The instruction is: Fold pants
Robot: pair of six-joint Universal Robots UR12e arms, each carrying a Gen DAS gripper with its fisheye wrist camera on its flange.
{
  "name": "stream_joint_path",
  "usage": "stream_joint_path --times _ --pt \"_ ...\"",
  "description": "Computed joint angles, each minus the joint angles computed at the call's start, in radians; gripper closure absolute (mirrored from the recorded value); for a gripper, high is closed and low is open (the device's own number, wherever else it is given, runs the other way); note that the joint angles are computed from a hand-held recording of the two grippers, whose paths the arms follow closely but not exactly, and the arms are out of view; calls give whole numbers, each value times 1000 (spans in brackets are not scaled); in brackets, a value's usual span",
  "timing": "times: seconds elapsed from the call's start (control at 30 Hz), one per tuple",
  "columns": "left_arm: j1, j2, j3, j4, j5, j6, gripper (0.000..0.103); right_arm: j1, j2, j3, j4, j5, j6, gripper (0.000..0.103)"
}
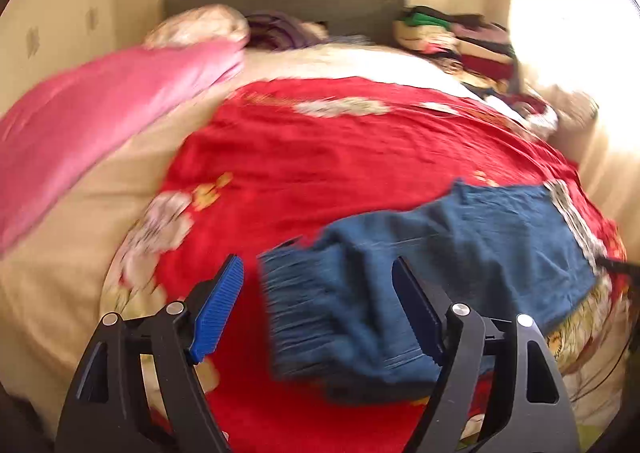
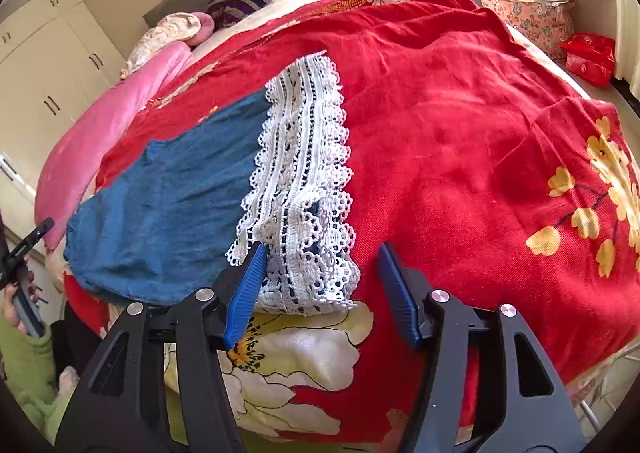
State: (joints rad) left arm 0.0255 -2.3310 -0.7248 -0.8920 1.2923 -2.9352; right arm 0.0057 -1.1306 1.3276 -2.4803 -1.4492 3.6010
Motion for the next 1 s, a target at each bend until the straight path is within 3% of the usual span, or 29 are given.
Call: stream_joint_path --times 0.1,0.23,0.37,0.47,0.5,0.57,0.67,0.73,0.83,0.93,1.0 --pt "18 -5 3 -47 13 -61 27 -1 3 1 0 0 9 52" --pt "36 -24 27 -143 -58 -122 27 2 4 1 2 -9 10 52" --pt "32 -35 28 -196 -110 -110 27 3 5 0 1 -10 13 52" --pt "18 -36 16 -182 -106 -105 55 6 7 -1 -1 -14 6 52" --pt "12 -33 9 -162 -80 -91 61 8 7 -1 -4 -19 4 54" --pt "9 -21 -6 -124 -72 -89 65 9 7 3 -18 -2 -15 84" --pt "13 -5 -24 -62 -25 -83 69 15 -3 16 -41 -27 -47 90" --pt "9 -1 -30 -38 40 -54 69 10 -16 38 -71 -16 -38 90" --pt "3 -28 4 -106 68 -41 68 4 -17 51 -67 -1 -23 89" --pt "7 -36 6 -98 59 -53 61 5 -14 49 -71 -2 -14 86" --pt "13 -28 0 -87 63 -65 40 5 -15 49 -73 -5 -11 81"
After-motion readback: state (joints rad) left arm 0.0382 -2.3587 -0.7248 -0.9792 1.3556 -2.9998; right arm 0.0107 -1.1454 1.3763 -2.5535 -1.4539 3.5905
